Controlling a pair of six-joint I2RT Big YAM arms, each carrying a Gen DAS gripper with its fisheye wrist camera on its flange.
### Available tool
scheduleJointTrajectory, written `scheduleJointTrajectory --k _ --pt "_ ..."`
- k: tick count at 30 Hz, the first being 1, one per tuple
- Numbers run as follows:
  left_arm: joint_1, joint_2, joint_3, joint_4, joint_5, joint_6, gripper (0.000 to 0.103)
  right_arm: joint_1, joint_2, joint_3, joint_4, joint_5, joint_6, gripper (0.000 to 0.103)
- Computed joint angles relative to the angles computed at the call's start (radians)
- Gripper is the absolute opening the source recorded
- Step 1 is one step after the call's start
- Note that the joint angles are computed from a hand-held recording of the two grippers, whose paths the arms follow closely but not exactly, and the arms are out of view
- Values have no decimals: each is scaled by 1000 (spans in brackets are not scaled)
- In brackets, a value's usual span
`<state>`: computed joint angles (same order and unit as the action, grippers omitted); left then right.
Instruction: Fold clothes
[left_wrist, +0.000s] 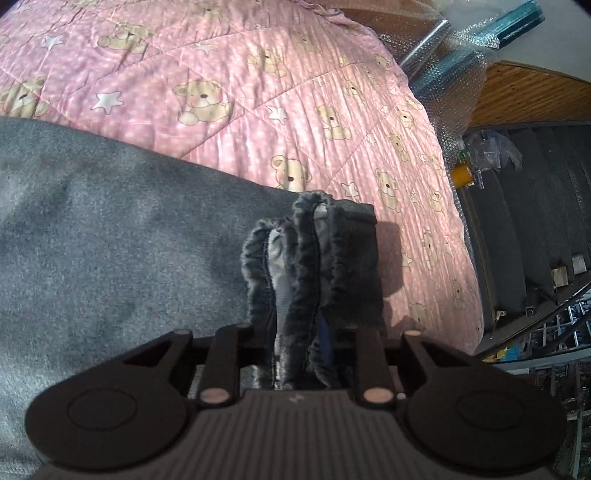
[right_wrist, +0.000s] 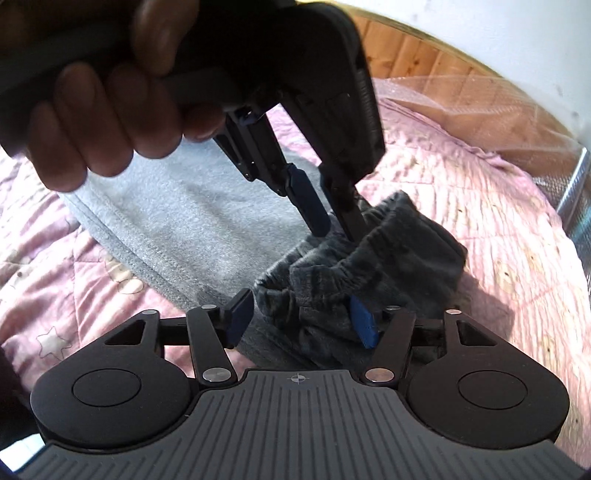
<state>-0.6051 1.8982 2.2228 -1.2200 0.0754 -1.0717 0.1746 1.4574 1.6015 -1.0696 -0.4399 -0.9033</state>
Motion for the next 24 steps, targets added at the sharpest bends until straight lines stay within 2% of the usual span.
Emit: scheduleJointTrajectory --k 3,6,8,11,12,14,15,17,18,22,24 --pt "8 -7 -3 -3 -34 -13 51 26 6 -8 5 51 -25 68" --pt "25 37 49 -12 -39 -19 56 40 3 -7 15 76 -15 65" --pt "36 93 122 -38 4 4 58 42 17 9 14 102 22 43" --pt "35 190 282 -119 2 68 59 34 30 38 -20 108 71 29" --pt "34 219 332 -144 2 83 59 32 32 44 -26 105 73 27" --pt "30 264 407 -196 -4 87 51 29 23 37 -21 105 80 25" --pt "30 267 408 -195 1 86 48 29 19 32 -16 106 83 24" --pt "30 253 376 -165 12 89 22 29 11 24 -3 107 93 20" --pt "29 244 360 -150 11 98 15 28 7 21 4 106 100 18" --pt "29 138 222 -29 -24 132 11 24 -22 23 43 73 128 15" --pt "29 74 152 8 -52 148 11 25 -30 44 40 41 153 15"
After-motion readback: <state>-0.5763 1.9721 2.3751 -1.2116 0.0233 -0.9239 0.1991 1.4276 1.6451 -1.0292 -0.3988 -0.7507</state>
